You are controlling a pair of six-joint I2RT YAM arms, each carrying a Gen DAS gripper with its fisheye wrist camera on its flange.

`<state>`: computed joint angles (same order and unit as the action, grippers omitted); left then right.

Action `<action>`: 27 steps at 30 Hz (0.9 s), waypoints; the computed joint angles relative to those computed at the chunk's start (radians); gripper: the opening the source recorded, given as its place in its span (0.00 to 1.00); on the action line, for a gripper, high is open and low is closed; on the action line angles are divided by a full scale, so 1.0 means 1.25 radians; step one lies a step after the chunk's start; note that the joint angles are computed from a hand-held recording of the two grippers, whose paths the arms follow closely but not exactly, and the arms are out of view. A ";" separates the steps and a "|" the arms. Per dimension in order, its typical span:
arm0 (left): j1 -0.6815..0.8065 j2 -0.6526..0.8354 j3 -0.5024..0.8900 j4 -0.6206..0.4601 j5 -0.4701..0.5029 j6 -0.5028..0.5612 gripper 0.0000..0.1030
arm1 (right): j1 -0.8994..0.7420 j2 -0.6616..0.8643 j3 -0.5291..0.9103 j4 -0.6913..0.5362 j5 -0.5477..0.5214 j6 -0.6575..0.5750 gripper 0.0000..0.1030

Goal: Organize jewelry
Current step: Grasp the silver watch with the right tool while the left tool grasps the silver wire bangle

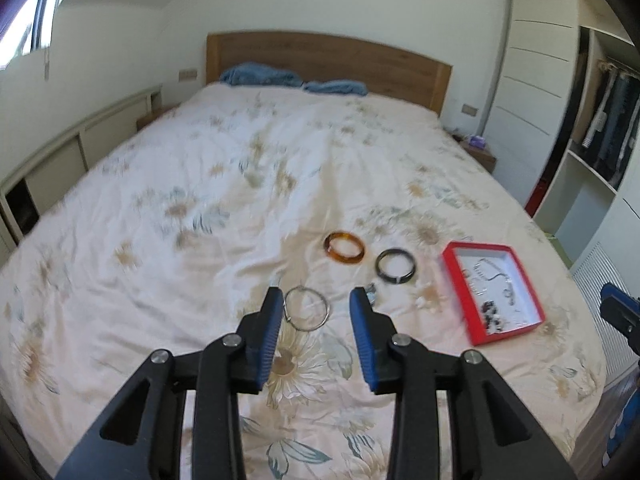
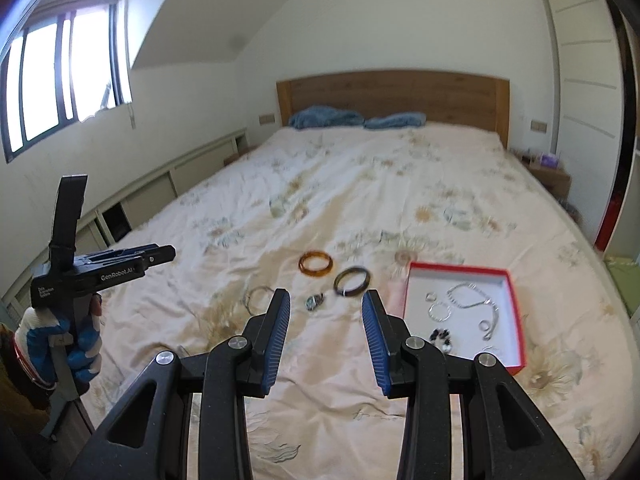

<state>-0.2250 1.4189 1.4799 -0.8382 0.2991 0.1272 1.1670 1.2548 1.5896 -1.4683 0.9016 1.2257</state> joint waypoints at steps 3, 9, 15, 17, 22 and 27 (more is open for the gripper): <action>-0.010 0.048 -0.043 0.067 -0.026 -0.018 0.32 | -0.112 -0.046 -0.113 0.169 -0.089 -0.135 0.37; -0.037 0.127 -0.083 0.167 -0.085 -0.038 0.32 | -0.288 -0.065 -0.264 0.398 -0.245 -0.293 0.37; -0.063 0.194 -0.085 0.226 -0.128 -0.050 0.32 | -0.394 -0.032 -0.350 0.535 -0.351 -0.365 0.37; -0.077 0.208 -0.086 0.236 -0.144 -0.049 0.32 | -0.415 -0.020 -0.372 0.573 -0.375 -0.377 0.37; -0.105 0.230 -0.084 0.241 -0.170 -0.045 0.32 | -0.454 0.012 -0.402 0.637 -0.416 -0.400 0.37; -0.128 0.250 -0.085 0.247 -0.187 -0.040 0.32 | -0.477 0.060 -0.407 0.684 -0.451 -0.414 0.37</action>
